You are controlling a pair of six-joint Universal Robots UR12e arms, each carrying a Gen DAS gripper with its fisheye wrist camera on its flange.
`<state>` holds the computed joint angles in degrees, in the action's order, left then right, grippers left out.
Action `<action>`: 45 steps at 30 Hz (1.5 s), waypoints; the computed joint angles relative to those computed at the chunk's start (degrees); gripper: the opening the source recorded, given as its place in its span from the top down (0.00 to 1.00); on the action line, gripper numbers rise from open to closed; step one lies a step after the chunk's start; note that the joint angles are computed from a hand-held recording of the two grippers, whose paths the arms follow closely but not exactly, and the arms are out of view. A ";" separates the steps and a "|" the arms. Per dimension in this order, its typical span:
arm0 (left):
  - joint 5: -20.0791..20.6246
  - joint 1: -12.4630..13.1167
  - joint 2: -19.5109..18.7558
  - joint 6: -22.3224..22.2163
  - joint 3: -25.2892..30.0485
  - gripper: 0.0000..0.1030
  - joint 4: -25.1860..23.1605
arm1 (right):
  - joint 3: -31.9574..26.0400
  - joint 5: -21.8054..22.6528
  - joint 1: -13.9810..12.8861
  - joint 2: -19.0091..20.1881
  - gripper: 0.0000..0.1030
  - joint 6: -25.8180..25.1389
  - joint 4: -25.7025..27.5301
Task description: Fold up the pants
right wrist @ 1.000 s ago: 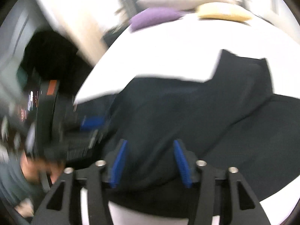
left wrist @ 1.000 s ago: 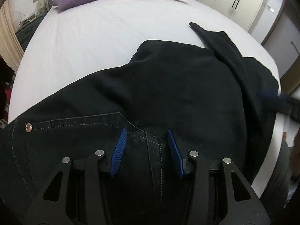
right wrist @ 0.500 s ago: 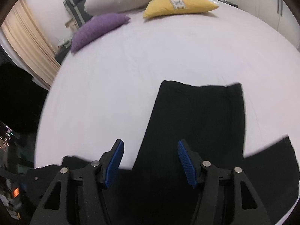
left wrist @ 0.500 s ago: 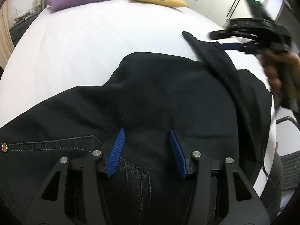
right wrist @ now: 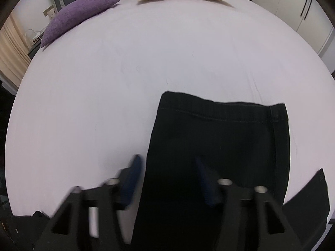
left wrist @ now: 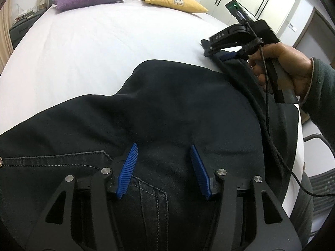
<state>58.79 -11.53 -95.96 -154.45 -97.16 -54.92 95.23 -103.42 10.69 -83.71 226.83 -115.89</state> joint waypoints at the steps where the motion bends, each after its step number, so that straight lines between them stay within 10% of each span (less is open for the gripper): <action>1: 0.12 -0.08 -0.03 -0.03 0.12 0.50 0.01 | 0.17 0.12 -0.17 -0.19 0.72 0.24 -0.16; 3: 0.24 -0.13 -0.05 -0.06 0.10 0.50 0.18 | 1.31 1.57 -0.83 -1.13 0.92 1.13 -2.06; 13: 1.45 -1.14 -0.04 -1.09 -0.32 0.49 1.60 | 11.64 -1.96 -1.24 -11.45 0.96 8.07 -18.91; 22: 2.76 -2.41 -0.16 -0.99 0.03 0.40 1.28 | 29.37 -16.44 3.87 -29.28 0.97 34.70 -29.57; 25: 4.36 -3.25 -0.19 -0.24 0.24 0.34 1.27 | 35.92 -15.06 4.50 -33.37 0.96 44.41 -33.37; 32: 8.38 -5.06 -0.05 -0.58 0.12 0.31 2.58 | 41.07 -9.99 2.98 -31.73 0.84 49.70 -46.26; 34: 8.76 -5.28 -0.06 -0.81 0.08 0.30 2.78 | 40.99 -7.93 1.95 -30.25 0.62 48.01 -50.20; 45: 10.28 -6.46 -0.59 -1.84 0.37 0.28 3.98 | 41.57 -0.63 -2.97 -33.73 0.55 47.77 -45.75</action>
